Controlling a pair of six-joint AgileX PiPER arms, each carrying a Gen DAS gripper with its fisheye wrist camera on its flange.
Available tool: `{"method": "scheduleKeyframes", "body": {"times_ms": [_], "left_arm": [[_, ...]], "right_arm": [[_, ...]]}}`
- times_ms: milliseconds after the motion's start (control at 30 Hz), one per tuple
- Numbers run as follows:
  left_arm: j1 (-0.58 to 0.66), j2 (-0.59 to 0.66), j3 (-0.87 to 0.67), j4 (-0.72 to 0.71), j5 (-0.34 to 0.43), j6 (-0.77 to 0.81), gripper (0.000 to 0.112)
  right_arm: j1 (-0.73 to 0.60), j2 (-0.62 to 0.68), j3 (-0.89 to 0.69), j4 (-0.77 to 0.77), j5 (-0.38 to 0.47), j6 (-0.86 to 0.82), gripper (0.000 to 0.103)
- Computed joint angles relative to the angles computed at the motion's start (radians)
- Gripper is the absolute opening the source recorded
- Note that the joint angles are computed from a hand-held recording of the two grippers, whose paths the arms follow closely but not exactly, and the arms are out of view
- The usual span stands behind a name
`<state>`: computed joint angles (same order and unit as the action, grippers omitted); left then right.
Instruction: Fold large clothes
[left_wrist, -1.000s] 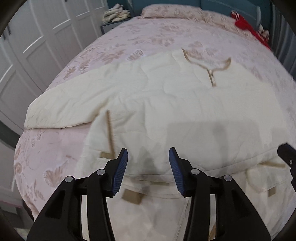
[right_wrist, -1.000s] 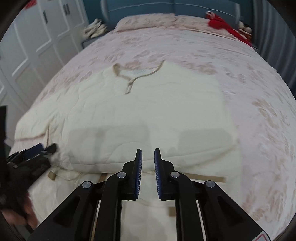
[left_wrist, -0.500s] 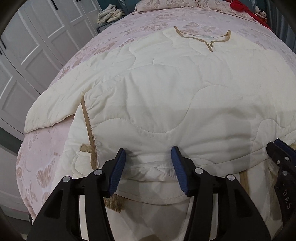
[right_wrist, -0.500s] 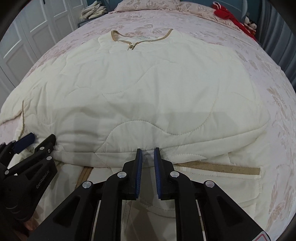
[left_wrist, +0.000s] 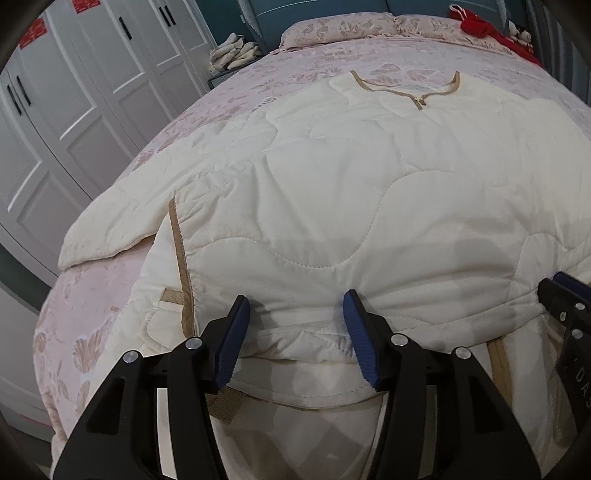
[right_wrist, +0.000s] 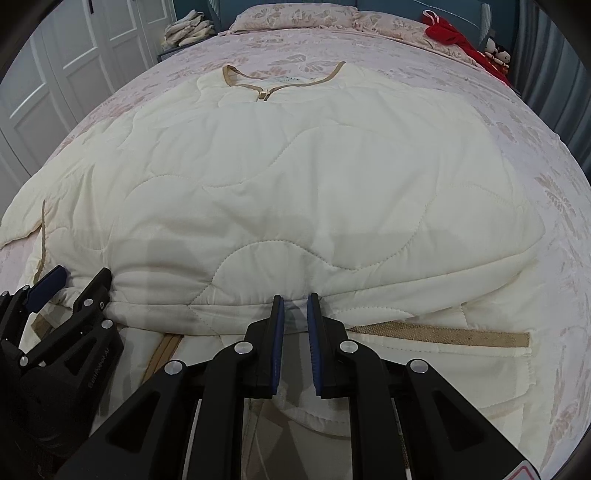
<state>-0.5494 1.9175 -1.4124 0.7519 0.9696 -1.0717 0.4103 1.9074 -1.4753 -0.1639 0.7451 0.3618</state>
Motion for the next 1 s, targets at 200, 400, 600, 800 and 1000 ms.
{"method": "scheduleKeyframes", "body": {"times_ms": [200,400,600,800,1000], "left_arm": [[0.213,-0.267,0.179,-0.25,-0.205,0.119,0.073],[0.749,-0.358,0.2,-0.54,-0.238,0.401,0.09],[1.206,-0.089,-0.093,-0.687,-0.19,0.647,0.09],[1.38,0.166,-0.396,-0.938,-0.063,0.739,0.079],[1.33,0.245,-0.547,-1.008,0.004,0.834,0.053]], "right_arm": [[0.014,-0.07,0.003,-0.024,0.048,0.036,0.018],[0.107,-0.272,0.135,-0.053,0.101,0.152,0.044],[0.256,-0.35,0.203,-0.024,0.2,0.193,0.052],[0.38,-0.328,0.193,-0.005,0.264,0.227,0.052],[0.446,-0.309,0.152,-0.061,0.301,0.241,0.057]]}}
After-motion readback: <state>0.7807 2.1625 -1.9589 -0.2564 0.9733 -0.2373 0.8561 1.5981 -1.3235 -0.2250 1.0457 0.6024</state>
